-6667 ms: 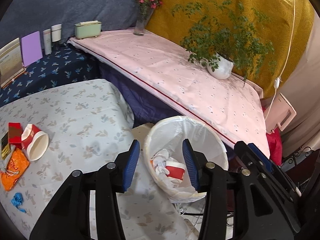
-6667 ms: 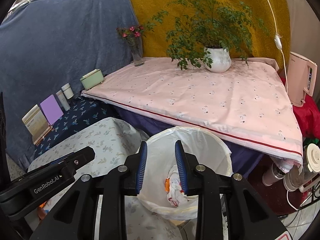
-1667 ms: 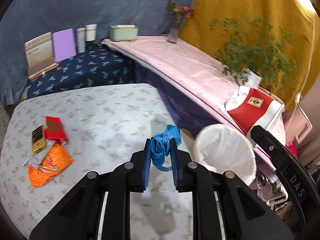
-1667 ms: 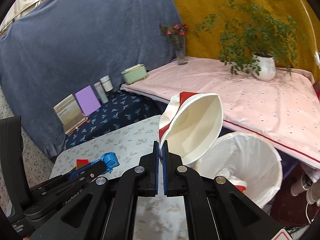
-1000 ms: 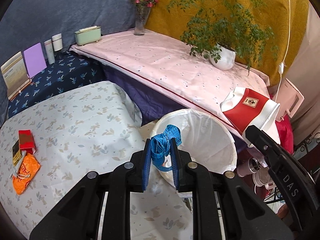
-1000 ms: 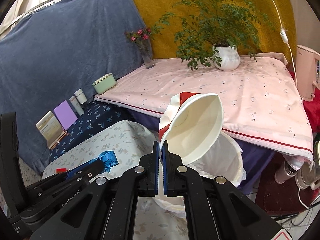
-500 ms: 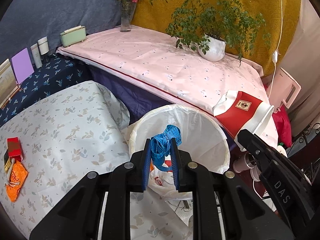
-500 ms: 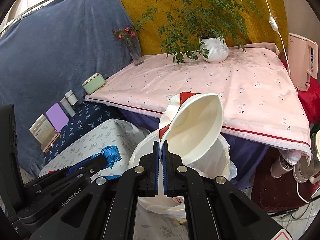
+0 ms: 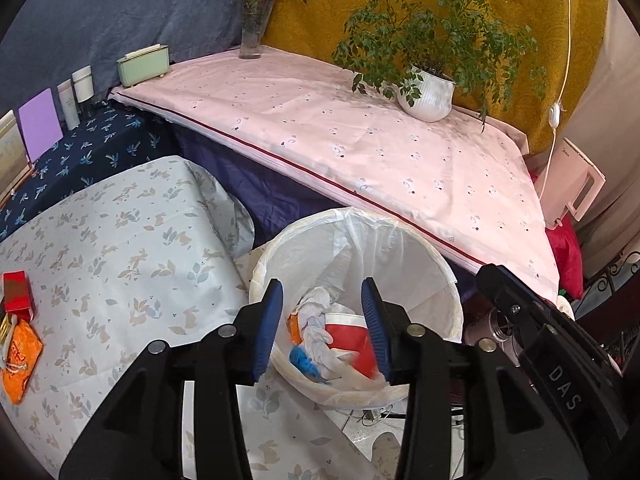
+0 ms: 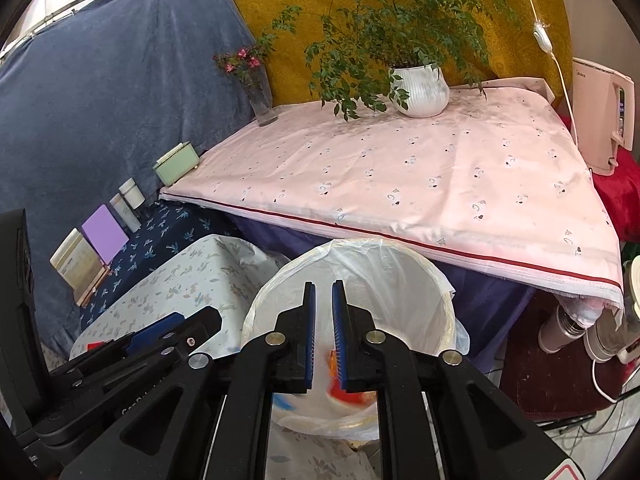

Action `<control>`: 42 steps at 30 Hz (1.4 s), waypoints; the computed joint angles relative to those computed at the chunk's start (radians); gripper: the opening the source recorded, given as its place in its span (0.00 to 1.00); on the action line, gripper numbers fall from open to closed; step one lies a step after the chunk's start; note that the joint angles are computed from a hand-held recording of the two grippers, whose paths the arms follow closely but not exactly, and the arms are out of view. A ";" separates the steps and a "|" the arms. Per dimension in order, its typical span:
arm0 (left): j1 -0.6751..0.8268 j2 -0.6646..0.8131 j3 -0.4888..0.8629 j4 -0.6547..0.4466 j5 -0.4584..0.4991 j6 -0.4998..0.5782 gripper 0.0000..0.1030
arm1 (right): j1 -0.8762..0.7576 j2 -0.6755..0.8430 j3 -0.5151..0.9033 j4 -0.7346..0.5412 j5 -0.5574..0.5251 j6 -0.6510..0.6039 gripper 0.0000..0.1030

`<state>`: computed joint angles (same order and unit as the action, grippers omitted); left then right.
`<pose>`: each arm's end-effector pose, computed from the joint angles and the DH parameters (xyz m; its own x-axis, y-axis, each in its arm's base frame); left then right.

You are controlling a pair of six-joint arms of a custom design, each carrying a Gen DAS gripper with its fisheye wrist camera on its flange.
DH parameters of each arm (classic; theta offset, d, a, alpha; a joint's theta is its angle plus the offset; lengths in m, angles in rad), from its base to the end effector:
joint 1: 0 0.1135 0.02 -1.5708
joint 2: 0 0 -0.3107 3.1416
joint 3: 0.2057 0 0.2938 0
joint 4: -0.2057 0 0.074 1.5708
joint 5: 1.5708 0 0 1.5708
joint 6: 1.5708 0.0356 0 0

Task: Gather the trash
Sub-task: 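Open both tools to drop the blue cloth and cup into the wastebasket, then move both open tools back over the table toward the grey pouch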

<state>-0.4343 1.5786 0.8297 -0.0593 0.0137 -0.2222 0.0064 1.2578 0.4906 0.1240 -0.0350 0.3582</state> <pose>0.3170 -0.1476 0.1931 -0.7344 0.0977 -0.6716 0.2742 0.9479 -0.1619 0.2607 0.0029 0.1869 -0.5737 0.3467 -0.7420 0.1781 0.9371 0.3002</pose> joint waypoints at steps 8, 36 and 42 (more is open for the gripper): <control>0.037 -0.020 -0.018 -0.006 0.005 -0.011 0.44 | 0.013 -0.009 0.003 -0.011 0.003 -0.006 0.17; 0.413 -0.236 -0.163 -0.029 0.128 0.066 0.55 | 0.412 -0.029 0.089 -0.085 0.252 0.079 0.38; 0.557 -0.248 -0.177 -0.038 0.183 0.110 0.62 | 0.515 0.030 0.140 -0.087 0.296 0.100 0.38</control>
<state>0.1225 1.3310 0.6531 -0.0971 0.1965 -0.1122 0.5215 1.2880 0.6301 0.0367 0.2608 0.4579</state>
